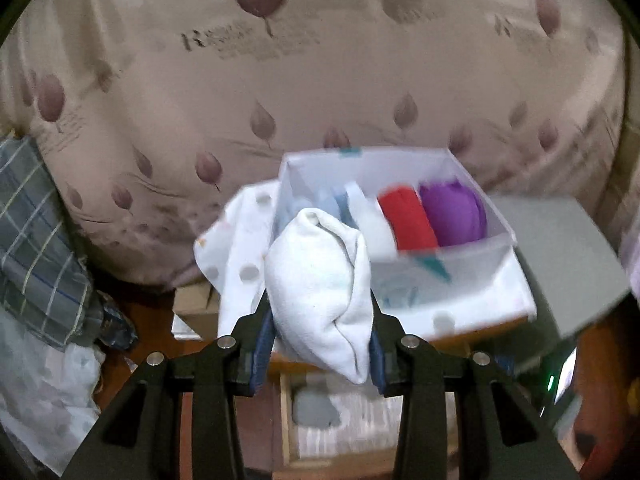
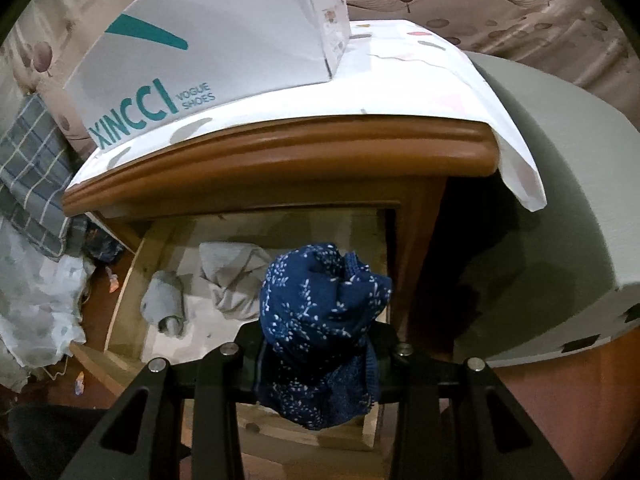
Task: Take underwear out of drawer
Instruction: 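Carry the white sock over the shoe box with the left gripper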
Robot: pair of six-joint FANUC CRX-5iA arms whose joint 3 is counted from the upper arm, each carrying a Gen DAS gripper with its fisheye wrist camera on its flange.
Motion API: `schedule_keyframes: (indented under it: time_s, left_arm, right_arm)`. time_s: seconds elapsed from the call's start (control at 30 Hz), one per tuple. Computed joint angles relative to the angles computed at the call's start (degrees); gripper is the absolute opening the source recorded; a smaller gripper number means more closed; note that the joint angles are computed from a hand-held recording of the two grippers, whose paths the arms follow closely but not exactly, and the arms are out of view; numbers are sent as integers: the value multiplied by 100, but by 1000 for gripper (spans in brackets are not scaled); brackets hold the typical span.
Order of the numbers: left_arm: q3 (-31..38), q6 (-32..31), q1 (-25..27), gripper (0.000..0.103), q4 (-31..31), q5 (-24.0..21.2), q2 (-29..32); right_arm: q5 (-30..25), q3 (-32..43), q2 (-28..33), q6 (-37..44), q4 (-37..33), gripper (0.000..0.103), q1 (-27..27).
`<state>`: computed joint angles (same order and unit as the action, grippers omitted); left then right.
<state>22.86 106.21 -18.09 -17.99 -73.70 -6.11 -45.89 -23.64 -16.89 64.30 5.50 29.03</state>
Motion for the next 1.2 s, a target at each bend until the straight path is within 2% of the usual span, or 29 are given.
schedule_keyframes:
  time_s: [0.13,0.33,0.5,0.57,0.73,0.9,1.03,1.2]
  left_arm:
    - [366,148,110,37,125,30,295]
    - [1074,320,359,36,521,-258,1002]
    - [1692,344,342,36,335,-483,1537]
    - [1827,302,399,37,404,-480,1687]
    - [2300,248,361,37,119,-554,2070]
    - [2752,-11,470,37,234,-577,2466]
    - [2838,36,575,37,354,-498,2627]
    - [2954,41,731,37,569,-646,2929]
  right_arm:
    - [-10,-12,55,-224,185,36,29]
    - [-7,-93,81,-532,563,36,137]
    - [-102,-73,127,-560,616,36,157]
    - [-140,-69,156,-629,671,36,163]
    - [-150,-50,182,-606,630,36,149]
    - [-187,-16,238,-580,624,36,179]
    - [-223,32,282,-534,582,36,179]
    - [-227,49,292,-479,551,36,176]
